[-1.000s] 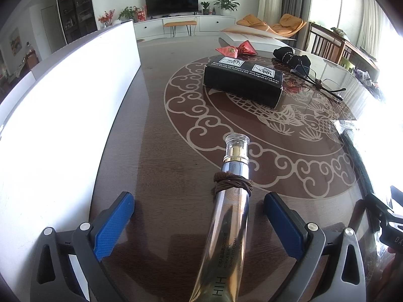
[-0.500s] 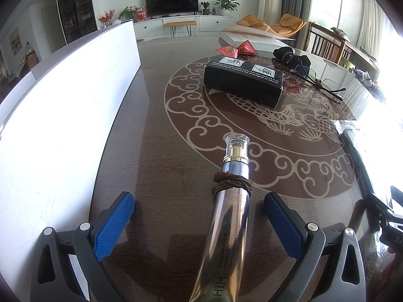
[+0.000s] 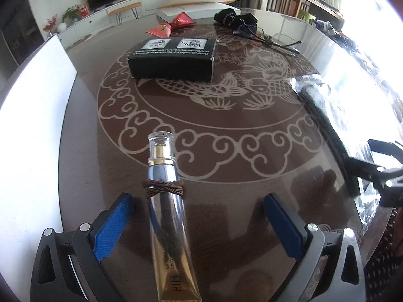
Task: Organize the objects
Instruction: 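Carry the HIH tube and phone case to the cardboard box and release both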
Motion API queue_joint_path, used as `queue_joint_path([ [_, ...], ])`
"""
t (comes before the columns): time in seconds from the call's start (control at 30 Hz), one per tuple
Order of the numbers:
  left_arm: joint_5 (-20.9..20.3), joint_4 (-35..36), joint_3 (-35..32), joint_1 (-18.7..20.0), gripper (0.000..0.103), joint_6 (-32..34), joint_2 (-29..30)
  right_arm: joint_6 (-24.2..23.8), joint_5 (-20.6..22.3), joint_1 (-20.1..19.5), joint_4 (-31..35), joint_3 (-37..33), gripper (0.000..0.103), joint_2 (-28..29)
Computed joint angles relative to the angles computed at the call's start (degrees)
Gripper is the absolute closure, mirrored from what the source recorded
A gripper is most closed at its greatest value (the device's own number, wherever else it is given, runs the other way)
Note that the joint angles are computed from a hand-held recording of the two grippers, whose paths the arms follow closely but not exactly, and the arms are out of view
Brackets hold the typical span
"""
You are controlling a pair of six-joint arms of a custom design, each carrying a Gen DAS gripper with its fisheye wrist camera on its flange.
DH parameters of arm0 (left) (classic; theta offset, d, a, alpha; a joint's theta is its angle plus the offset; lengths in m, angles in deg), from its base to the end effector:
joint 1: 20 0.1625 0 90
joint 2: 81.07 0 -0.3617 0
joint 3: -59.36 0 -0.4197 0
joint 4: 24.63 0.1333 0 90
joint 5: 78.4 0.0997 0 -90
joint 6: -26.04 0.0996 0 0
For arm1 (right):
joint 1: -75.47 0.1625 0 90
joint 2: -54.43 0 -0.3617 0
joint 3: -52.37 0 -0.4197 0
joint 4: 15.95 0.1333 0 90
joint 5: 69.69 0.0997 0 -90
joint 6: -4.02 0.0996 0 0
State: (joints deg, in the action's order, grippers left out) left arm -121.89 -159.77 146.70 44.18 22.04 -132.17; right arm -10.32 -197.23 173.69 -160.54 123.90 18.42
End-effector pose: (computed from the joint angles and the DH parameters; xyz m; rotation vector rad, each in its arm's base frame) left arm -0.1088 -0.6969 0.1436 0.3690 2.3313 -0.4382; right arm 0.1797 -0.7361 0.0892 0.3418 -2.4279 0.3662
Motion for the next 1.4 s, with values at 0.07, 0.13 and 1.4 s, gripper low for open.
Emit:
queue_joint_path([
  [0.07, 0.3, 0.88, -0.72, -0.01, 0.0, -1.5, 0.31, 2.63, 0.57, -0.17, 6.53, -3.7, 0.0, 0.75],
  [0.13, 0.33, 1.58, -1.19, 0.04, 0.0, -1.82, 0.42, 3.07, -0.18, 0.0, 11.4, -6.96, 0.0, 2.15],
  [1.4, 8.09, -31.35, 28.47, -7.24, 0.076, 11.05, -43.33, -4.29, 27.58, 19.54, 1.54, -6.79, 0.028, 6.32],
])
